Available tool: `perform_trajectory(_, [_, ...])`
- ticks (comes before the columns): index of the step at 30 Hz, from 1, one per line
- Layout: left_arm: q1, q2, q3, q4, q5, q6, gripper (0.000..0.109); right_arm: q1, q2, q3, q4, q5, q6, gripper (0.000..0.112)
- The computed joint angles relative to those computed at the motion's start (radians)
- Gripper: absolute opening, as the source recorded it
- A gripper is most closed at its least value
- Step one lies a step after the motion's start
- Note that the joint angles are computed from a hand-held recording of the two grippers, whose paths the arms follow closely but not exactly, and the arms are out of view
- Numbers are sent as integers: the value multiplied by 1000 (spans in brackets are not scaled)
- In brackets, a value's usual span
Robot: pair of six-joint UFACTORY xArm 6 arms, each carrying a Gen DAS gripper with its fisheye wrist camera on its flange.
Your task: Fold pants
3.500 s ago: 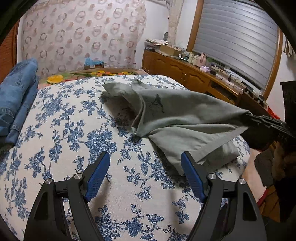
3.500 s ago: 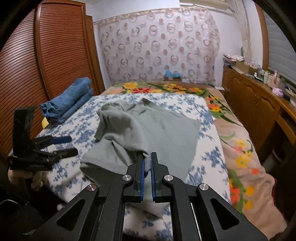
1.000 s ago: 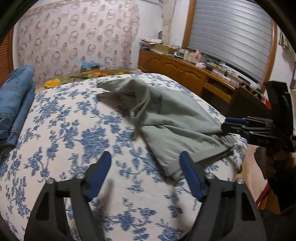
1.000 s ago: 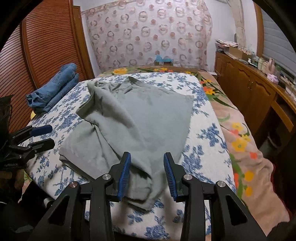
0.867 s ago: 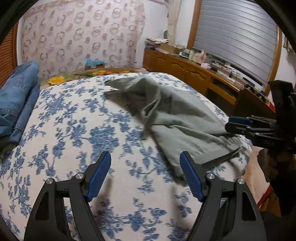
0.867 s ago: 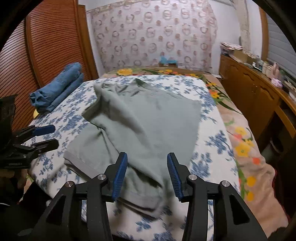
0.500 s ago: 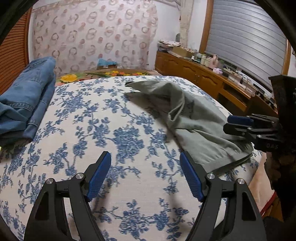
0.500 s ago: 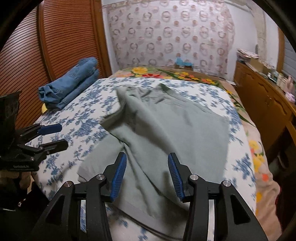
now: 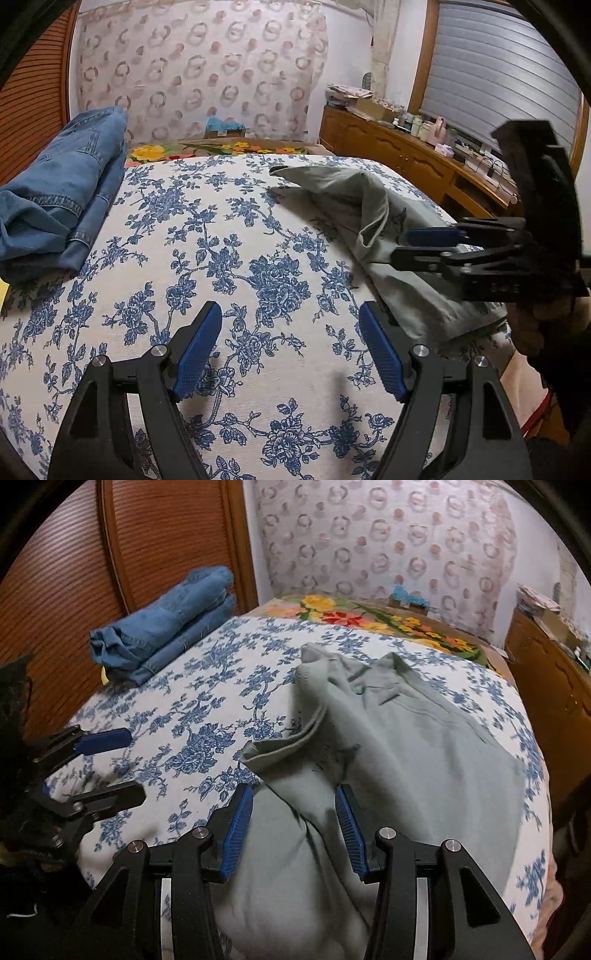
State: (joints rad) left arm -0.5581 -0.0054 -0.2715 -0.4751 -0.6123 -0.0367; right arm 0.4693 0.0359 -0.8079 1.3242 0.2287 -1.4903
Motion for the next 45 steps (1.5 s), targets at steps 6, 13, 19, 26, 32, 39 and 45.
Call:
perform_trajectory(6, [2,4,3,7,0,-9,77,35,91,-65,-106,-42,97,48])
perform_trajectory(13, [9,10,9,23,-7,-26,77,85,150,-89,-147,-137,111,61])
perform_trajectory(19, [13,11,12,32,-7,-33,77,127,163,-79,-101,-211,96,72])
perform_trajectory(26, [18,17,11,39,-10,-41,77,113,169,-95,-21,-159,17,73])
perform_trajectory(32, [20,17,11,46,-9,-42,77,108,159,-84,-63,-156,62,73])
perform_trajectory(39, [23,21,9,52,-8,-51,77,67,115,-85,-2,-77,-2,50])
perform_trajectory(45, [22,21,7,55,-4,-50,77,86,128,-100,-25,-95,11,27])
